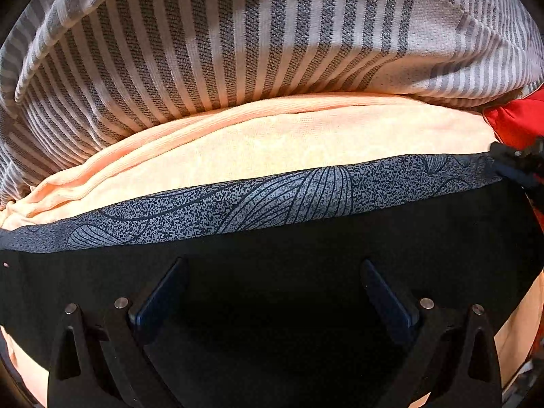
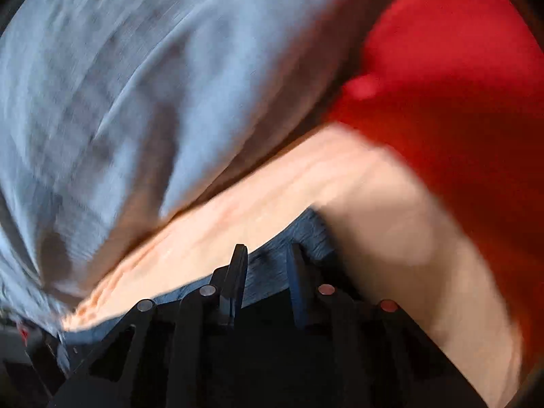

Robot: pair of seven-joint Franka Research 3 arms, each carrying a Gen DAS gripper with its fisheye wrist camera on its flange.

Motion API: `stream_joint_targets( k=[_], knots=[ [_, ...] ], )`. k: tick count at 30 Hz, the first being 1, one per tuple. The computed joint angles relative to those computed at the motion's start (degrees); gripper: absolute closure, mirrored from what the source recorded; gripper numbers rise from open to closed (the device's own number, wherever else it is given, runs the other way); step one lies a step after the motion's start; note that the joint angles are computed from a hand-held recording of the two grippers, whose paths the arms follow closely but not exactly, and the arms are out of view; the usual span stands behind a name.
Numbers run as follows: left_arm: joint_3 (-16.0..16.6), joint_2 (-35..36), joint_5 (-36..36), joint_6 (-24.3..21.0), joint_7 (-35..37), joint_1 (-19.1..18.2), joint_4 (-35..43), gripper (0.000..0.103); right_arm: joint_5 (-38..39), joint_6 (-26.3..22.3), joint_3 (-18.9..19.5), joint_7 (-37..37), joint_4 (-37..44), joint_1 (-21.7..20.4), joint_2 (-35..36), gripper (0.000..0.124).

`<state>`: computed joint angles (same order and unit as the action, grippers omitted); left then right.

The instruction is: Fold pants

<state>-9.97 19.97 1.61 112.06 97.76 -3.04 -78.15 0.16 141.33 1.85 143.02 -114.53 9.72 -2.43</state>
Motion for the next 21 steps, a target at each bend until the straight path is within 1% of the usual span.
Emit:
stream_joint_targets(
  k=[1,4,6,8,9,10,11,12,14,15,16,17,18,21],
  knots=[
    [0.1,-0.8,0.0,0.6,0.0,0.2,-1.4,0.001,-0.8,-1.1,-0.1,0.6,0.2,-0.2,-0.6,0.099],
    [0.1,-1.1,-0.1,0.7,0.1,0.3,-2.0,0.001,-5.9,-4.6,1.0,4.5,0.8,0.0,-2.9,0.095],
    [0.0,-1.4,-0.3,1.2,0.2,0.3,-2.7,0.001,-5.5,-3.9,1.8,5.1,-1.1,0.5,-5.7,0.095],
    [0.0,-1.1,-0.5,1.3,0.6,0.4,-2.4,0.001,-4.0,-4.6,2.9,4.6,-3.3,1.4,-8.3,0.095],
    [0.0,-1.2,-0.6,1.7,0.8,0.5,-2.6,0.001,-2.9,-5.5,3.2,3.5,-4.3,1.7,-9.2,0.095],
    [0.0,-1.1,-0.7,1.9,1.0,0.6,-2.7,0.001,-2.3,-7.4,3.5,2.4,-5.2,2.1,-10.0,0.095],
    [0.1,-0.9,-0.7,1.9,1.2,0.7,-2.6,0.001,-3.0,-9.5,4.0,2.9,-6.1,1.8,-11.0,0.095],
    [0.0,-0.7,-0.8,1.6,1.5,0.8,-2.3,0.001,-3.3,-10.5,4.4,4.9,-8.0,1.3,-12.6,0.099],
    [0.0,-0.5,-1.0,1.5,2.0,0.9,-2.1,0.0,-0.5,-5.5,4.1,8.6,-13.3,0.5,-17.0,0.099],
    [-0.1,-0.6,-1.2,1.9,2.4,1.0,-2.4,0.0,-0.2,-4.6,4.7,11.0,-14.9,-0.3,-19.2,0.093],
    [-0.1,-0.7,-1.2,2.1,2.6,1.0,-2.6,0.0,0.1,-4.6,4.9,11.3,-15.4,-0.8,-20.4,0.088],
    [0.0,-0.7,-1.2,2.0,2.6,1.0,-2.4,0.0,1.3,-3.8,4.8,11.0,-16.4,-0.7,-21.7,0.072],
    [0.1,-0.5,-0.9,1.6,2.2,0.9,-2.0,0.0,2.9,-2.4,5.0,11.3,-17.6,-0.5,-22.9,0.063],
    [0.3,0.9,0.2,-1.2,1.0,0.3,0.9,0.0,9.1,5.3,5.3,12.8,-24.4,0.8,-27.5,0.063]
  ],
)
